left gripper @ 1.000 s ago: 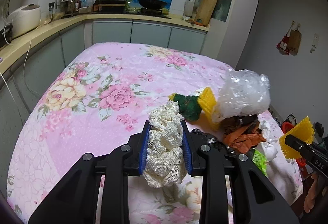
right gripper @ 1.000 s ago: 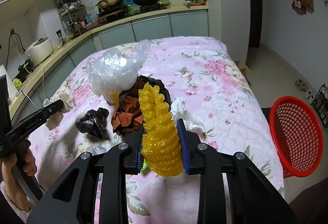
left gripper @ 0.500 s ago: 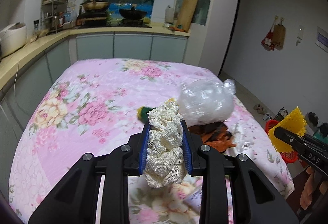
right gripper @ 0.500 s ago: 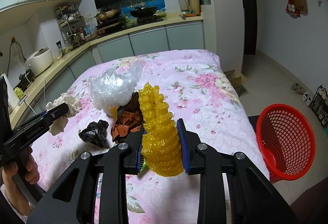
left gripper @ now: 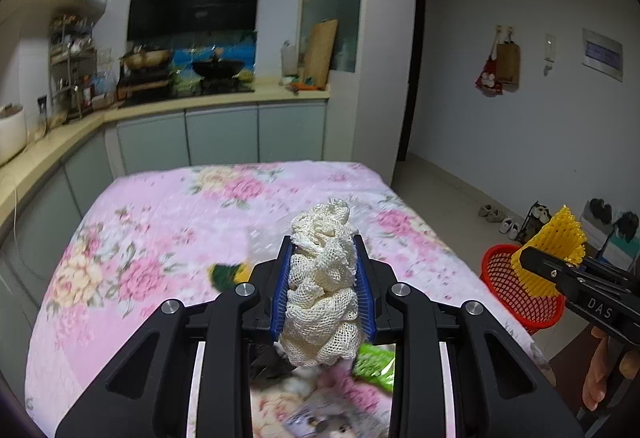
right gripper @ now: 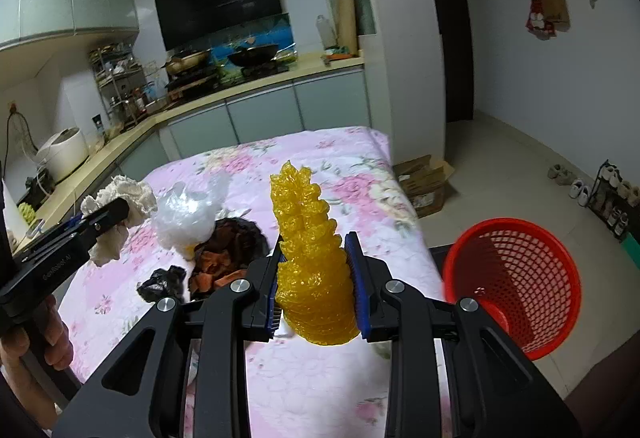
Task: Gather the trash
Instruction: 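Lift both held mesh sleeves and carry them over the red basket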
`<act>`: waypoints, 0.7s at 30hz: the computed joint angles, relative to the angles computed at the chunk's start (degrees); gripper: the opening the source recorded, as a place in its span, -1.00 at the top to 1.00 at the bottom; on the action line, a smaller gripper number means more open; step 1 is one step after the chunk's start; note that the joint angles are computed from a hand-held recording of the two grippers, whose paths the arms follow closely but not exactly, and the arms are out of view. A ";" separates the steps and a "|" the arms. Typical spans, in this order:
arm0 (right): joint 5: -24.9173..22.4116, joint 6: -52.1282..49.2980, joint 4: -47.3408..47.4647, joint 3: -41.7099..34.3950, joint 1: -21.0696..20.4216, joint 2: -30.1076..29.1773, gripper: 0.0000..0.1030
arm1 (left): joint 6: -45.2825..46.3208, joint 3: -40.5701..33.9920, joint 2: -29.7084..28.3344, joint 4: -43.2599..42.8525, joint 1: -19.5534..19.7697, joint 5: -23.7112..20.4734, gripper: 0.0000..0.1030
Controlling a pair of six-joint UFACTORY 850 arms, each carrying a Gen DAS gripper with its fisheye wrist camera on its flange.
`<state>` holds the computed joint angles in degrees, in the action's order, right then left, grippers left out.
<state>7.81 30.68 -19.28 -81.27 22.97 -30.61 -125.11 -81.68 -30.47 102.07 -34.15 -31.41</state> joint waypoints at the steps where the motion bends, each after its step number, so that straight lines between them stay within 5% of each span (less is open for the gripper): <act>1: 0.11 -1.07 1.19 0.17 -0.25 0.21 0.46 | 0.64 -0.71 -0.34 -0.03 -0.29 -0.14 0.47; 21: 4.06 -38.71 43.41 5.86 -5.35 4.26 0.46 | 18.38 -23.86 -14.74 -8.62 -4.16 8.09 0.47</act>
<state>11.87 -8.03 24.13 -75.42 17.62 -26.35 -106.73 -105.54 -45.21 93.44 -38.31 -23.33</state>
